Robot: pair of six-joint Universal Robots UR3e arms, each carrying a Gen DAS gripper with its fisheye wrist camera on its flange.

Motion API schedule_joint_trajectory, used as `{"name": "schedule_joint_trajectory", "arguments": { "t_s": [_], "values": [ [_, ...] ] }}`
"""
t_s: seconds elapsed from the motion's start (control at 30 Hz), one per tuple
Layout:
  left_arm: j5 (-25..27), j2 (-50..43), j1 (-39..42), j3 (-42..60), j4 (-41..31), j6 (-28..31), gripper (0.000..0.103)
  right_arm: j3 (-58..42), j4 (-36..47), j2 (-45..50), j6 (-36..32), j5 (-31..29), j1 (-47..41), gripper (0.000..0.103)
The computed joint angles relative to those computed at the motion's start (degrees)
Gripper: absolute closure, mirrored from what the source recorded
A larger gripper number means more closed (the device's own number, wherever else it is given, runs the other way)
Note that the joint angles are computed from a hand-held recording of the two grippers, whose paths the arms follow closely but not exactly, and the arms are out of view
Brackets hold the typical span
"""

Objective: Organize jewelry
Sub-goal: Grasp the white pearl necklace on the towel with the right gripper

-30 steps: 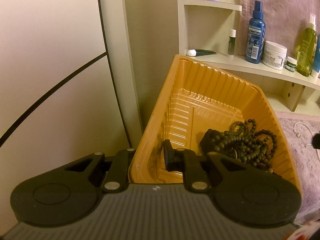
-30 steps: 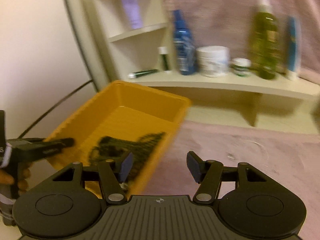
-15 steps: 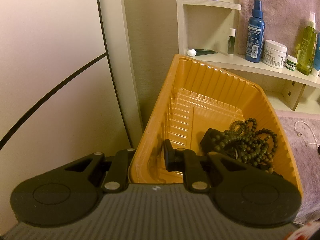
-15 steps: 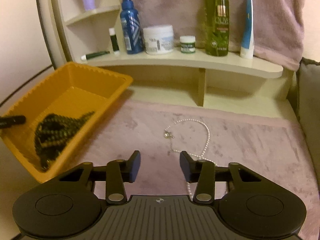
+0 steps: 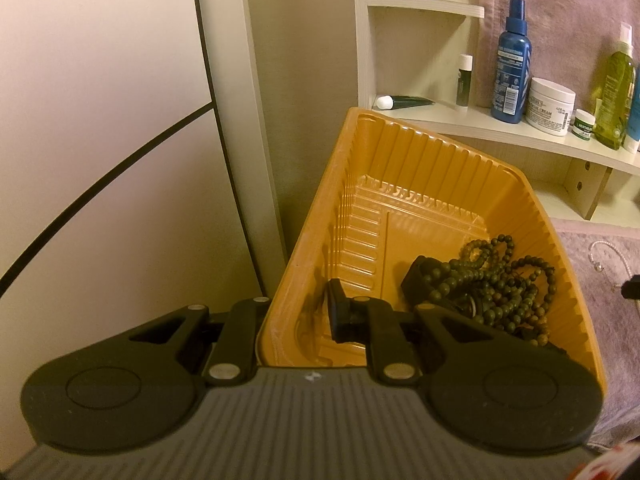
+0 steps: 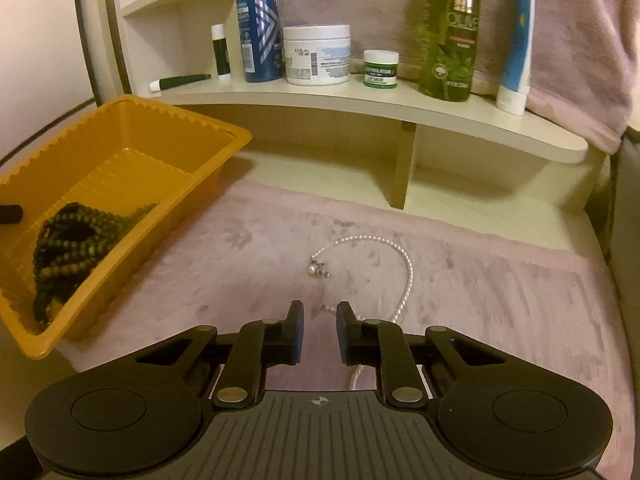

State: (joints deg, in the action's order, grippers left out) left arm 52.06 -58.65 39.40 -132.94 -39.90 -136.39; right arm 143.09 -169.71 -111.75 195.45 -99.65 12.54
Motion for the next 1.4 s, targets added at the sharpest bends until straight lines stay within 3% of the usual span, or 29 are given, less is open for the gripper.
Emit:
{"name": "schedule_joint_trajectory", "arguments": {
  "t_s": [0.3, 0.37, 0.53, 0.73, 1.0, 1.03, 1.1, 1.13, 1.17, 1.3, 1.4],
  "values": [
    [0.16, 0.01, -0.13, 0.06, -0.26, -0.06, 0.088, -3.02, -4.16, 8.61, -4.47, 2.1, -3.15, 0.091],
    [0.08, 0.11, 0.02, 0.06, -0.48, 0.09, 0.088, -3.69, -4.84, 10.07, -5.15, 0.79, -2.32, 0.103],
    [0.12, 0.12, -0.02, 0.08, -0.62, -0.08, 0.088, -1.75, -8.56, 9.31, -3.28, 0.39, -3.36, 0.103],
    [0.34, -0.16, -0.21, 0.29, -0.54, -0.25, 0.088, 1.63, -6.35, -0.66, -0.52, -0.59, -6.84, 0.103],
    [0.41, -0.22, -0.27, 0.4, -0.6, -0.3, 0.088, 5.49, 13.49, -21.8, -4.56, 9.52, -17.29, 0.101],
    [0.43, -0.22, -0.28, 0.46, -0.68, -0.34, 0.088, 6.41, 15.63, -24.22, -5.63, 10.77, -18.1, 0.097],
    [0.49, -0.22, -0.34, 0.45, -0.6, -0.38, 0.088, 7.82, 16.92, -25.5, -6.67, 10.35, -17.2, 0.078],
    [0.49, -0.22, -0.34, 0.45, -0.6, -0.38, 0.088, 8.49, 16.52, -25.44, -6.85, 9.46, -16.12, 0.063],
    [0.49, -0.22, -0.34, 0.45, -0.6, -0.38, 0.088, 9.41, 15.99, -26.0, -7.36, 9.06, -15.5, 0.058],
    [0.64, -0.2, -0.4, 0.39, -0.4, -0.33, 0.087, 9.93, 17.22, -27.28, -8.08, 11.59, -16.84, 0.058],
    [0.62, 0.01, -0.3, 0.5, -0.77, -0.33, 0.087, 8.85, 10.56, -19.13, -6.57, 8.02, -12.9, 0.058]
  ]
}}
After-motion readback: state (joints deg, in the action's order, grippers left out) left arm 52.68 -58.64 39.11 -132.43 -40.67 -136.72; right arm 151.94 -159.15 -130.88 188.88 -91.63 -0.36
